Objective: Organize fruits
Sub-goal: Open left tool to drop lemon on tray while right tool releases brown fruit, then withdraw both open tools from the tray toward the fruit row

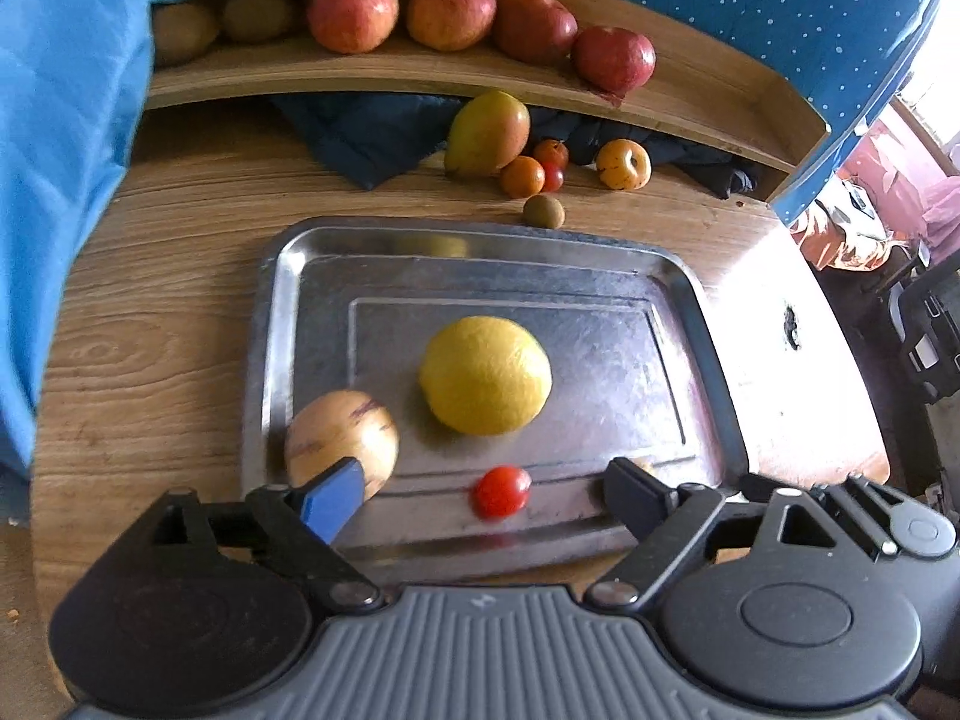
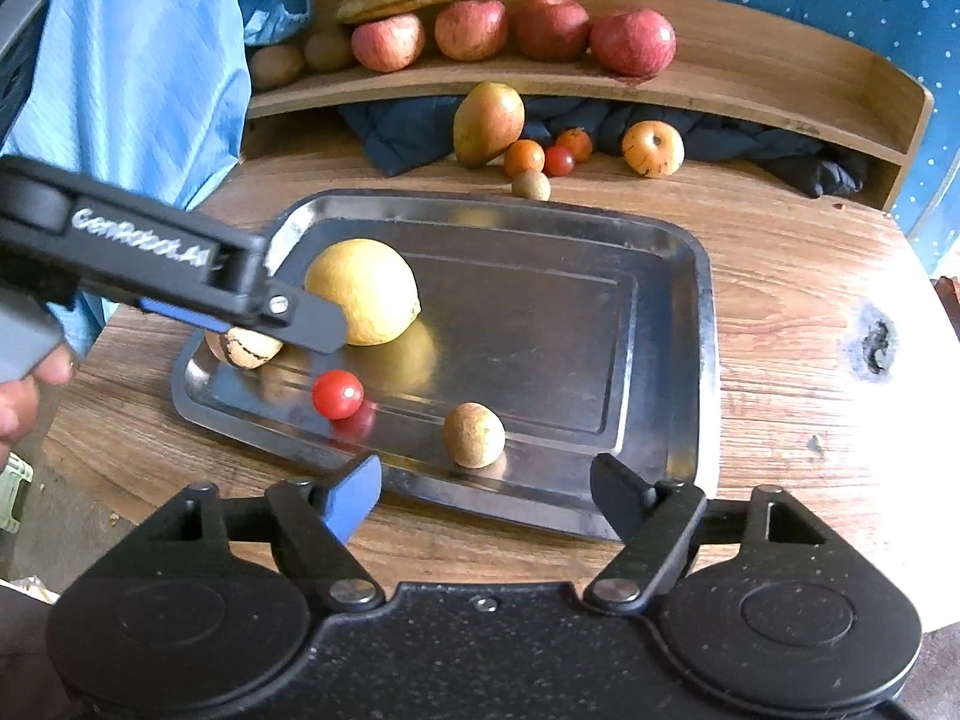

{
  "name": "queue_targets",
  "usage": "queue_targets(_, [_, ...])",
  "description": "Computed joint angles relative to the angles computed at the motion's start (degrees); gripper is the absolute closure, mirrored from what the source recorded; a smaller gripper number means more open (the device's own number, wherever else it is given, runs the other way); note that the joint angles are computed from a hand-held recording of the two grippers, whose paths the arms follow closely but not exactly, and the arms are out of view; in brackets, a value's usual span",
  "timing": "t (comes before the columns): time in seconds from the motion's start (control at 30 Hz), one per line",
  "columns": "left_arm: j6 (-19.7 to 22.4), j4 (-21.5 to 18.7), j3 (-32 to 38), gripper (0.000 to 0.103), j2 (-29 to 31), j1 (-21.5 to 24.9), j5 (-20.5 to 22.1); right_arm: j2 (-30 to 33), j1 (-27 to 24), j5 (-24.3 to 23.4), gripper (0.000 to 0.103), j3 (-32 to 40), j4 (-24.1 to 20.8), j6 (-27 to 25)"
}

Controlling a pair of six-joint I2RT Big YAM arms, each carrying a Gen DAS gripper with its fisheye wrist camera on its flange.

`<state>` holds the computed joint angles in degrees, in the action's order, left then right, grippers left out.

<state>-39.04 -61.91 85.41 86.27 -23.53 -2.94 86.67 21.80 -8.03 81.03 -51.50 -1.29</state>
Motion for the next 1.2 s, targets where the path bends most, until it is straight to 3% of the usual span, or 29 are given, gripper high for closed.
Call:
queue_targets(0.37, [-2.33, -8.71, -1.71, 0.001, -2.42, -0.83, -1.93, -2.38, 0.19, -0.66, 0.005, -1.71, 0.57, 0.33])
queue_targets(0.6, [-4.55, -13.78, -0.64, 0.001, -2.02, -1.1, -4.04, -2.53, 0.31, -0.37, 0.004, -1.25, 0.51, -0.13])
queue_targets(0.87, [-5.21, -15.3, 0.23, 0.001, -2.35, -0.01, -6.35, -2.55, 0.1, -0.29, 0.001, -1.1, 1.81, 0.63])
queue_targets(1.2, [-0.9, -15.85, 5.92, 0.001, 2.59, 2.29, -6.05, 0.27, -0.9, 0.77, 0.001, 1.72, 2.17, 1.78])
